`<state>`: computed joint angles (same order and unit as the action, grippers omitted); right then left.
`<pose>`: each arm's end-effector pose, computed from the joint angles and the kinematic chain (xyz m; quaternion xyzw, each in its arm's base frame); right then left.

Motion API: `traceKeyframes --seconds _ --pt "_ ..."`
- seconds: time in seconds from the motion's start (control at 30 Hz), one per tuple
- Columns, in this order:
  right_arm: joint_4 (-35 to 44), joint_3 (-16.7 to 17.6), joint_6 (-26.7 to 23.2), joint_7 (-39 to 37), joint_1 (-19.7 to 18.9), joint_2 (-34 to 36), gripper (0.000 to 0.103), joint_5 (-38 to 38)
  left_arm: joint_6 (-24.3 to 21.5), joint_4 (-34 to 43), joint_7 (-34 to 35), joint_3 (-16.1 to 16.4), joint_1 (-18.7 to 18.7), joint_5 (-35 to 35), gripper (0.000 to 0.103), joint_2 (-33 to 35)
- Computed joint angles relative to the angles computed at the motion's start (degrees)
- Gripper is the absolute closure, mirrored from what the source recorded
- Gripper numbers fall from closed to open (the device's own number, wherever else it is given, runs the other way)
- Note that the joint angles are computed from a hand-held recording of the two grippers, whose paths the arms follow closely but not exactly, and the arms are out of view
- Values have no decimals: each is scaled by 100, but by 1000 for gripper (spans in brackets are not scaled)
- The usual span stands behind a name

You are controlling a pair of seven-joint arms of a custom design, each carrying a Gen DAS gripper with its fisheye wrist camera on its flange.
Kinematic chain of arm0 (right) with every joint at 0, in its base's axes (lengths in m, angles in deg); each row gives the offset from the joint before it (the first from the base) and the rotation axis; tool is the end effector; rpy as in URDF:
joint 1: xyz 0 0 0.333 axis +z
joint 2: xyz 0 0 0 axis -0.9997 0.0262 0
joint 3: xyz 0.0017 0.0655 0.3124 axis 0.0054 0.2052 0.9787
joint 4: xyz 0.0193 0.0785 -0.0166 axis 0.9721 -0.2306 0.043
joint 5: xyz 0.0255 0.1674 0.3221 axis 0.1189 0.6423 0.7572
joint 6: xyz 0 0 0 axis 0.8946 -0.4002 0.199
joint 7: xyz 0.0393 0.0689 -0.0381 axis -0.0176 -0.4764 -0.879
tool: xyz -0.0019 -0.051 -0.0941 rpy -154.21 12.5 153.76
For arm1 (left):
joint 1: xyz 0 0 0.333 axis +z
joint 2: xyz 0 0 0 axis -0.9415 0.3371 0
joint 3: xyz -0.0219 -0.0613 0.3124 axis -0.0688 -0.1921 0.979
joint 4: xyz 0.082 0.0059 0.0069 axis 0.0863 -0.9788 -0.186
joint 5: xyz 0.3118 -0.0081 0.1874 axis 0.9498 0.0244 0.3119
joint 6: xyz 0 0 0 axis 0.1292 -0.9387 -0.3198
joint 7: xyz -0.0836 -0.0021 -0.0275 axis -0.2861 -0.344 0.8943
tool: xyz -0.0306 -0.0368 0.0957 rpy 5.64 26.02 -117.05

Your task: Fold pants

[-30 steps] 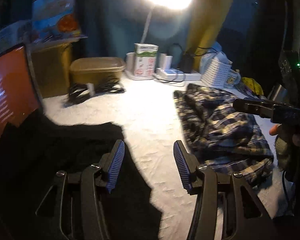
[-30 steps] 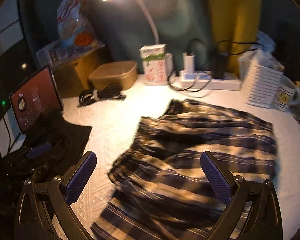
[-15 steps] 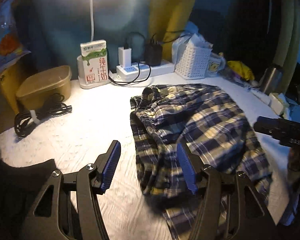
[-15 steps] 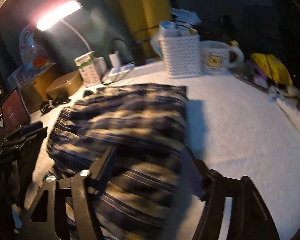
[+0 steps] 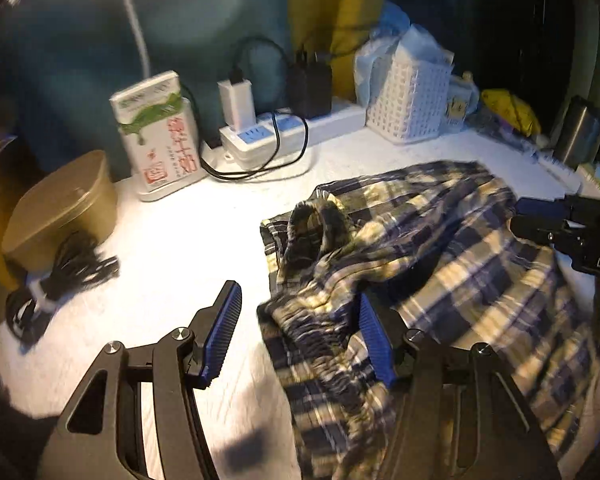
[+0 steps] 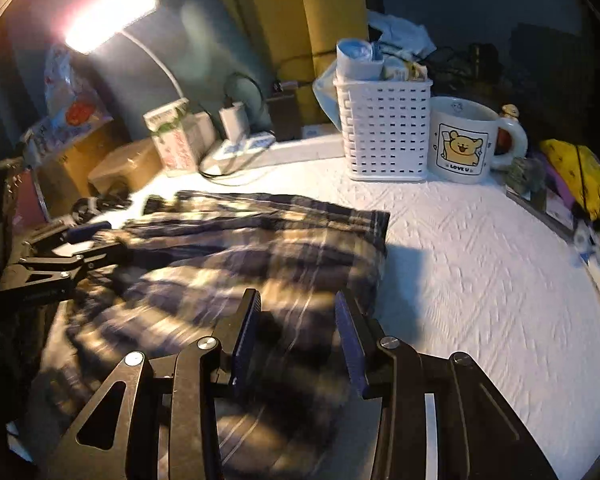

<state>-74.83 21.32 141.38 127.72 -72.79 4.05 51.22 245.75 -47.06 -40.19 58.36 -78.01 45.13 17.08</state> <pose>0.5971 0.2443 0.4697 -0.8586 0.3590 -0.1089 0.3495 0.5310 -0.1720 0.4195 -0.7389 0.5798 -0.2072 0.2736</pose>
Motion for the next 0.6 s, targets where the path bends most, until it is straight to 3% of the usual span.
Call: traceKeyframes --seconds 0.13,0.37,0.5,0.6 --pt "525 -179 -119 513 190 487 62 -702 218 180 182 105 102 -194 43 291" --pt "932 -119 30 773 213 882 65 -1063 711 120 544 239 256 -766 41 378" --pt "967 -70 121 961 161 838 65 -1052 941 -140 -225 363 266 -578 41 -33" --pt "802 -77 321 1030 118 650 60 -1006 981 -218 -829 328 315 97 41 -272"
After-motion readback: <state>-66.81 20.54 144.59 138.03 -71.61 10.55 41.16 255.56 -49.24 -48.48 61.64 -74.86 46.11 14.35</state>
